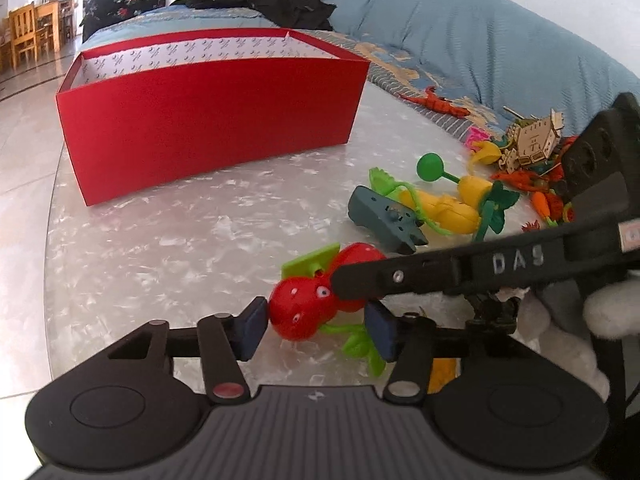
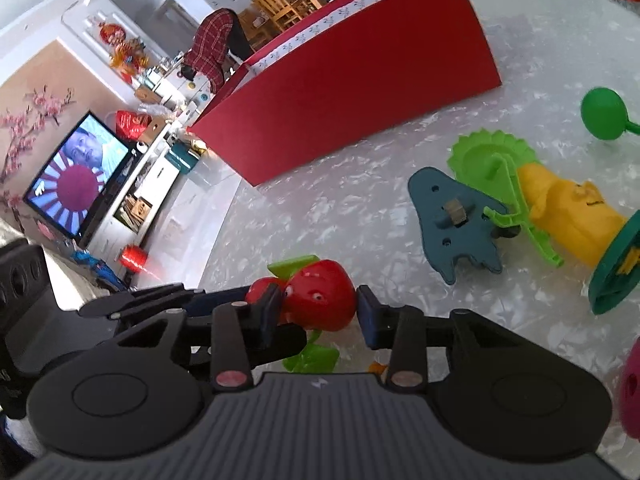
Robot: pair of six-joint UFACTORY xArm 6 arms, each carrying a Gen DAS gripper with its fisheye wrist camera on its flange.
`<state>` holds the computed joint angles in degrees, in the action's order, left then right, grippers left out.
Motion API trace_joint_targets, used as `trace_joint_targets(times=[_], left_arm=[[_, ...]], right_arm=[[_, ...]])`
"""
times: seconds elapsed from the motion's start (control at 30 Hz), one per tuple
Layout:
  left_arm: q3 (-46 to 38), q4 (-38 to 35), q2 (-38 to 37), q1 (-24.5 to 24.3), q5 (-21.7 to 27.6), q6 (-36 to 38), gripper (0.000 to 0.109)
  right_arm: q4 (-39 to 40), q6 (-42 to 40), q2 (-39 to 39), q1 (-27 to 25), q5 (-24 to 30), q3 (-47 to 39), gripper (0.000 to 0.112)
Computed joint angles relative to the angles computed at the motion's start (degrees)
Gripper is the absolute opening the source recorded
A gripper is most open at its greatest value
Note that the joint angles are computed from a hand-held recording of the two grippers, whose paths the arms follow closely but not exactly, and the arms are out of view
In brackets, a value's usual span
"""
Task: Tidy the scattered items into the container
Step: 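Lift the red cherry toy off the table with the right gripper, then carry the cherry toy over the red box and open the right gripper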
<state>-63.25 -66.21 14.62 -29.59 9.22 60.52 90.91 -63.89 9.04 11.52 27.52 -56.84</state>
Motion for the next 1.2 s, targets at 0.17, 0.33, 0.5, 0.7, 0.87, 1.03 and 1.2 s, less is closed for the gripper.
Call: trace_joint_targets(times=[0.17, 0.33, 0.5, 0.7, 0.87, 1.03, 1.2], left_arm=[[-0.29, -3.21, -0.18, 0.25, 0.54, 3.06, 0.041], [-0.14, -1.49, -0.25, -0.10, -0.51, 2.51, 0.040], [-0.01, -0.57, -0.53, -0.13, -0.78, 2.04, 0.040], [0.00, 1.59, -1.00, -0.27, -1.55, 0.62, 0.040], [-1.39, 2.82, -1.67, -0.32, -2.34, 0.23, 0.040], [-4.51, 3.20, -1.67, 0.35, -2.22, 0.53, 0.040], [-10.02, 7.87, 0.63, 2.18, 0.36, -2.74, 0.040]], right_arm=[[0.58, 0.78, -0.12, -0.92, 1.25, 0.06, 0.039], [0.68, 0.19, -0.46, -0.44, 0.17, 0.14, 0.039], [0.86, -0.62, -0.86, -0.30, -0.27, 0.20, 0.039], [1.36, -1.99, -1.56, 0.41, -1.77, 0.20, 0.039], [2.96, -3.06, -2.87, 0.88, -3.63, -0.58, 0.039], [2.96, -3.12, -3.44, 0.99, -5.14, -3.43, 0.039], [-0.76, -0.17, -1.30, 0.93, -6.52, -8.56, 0.039]])
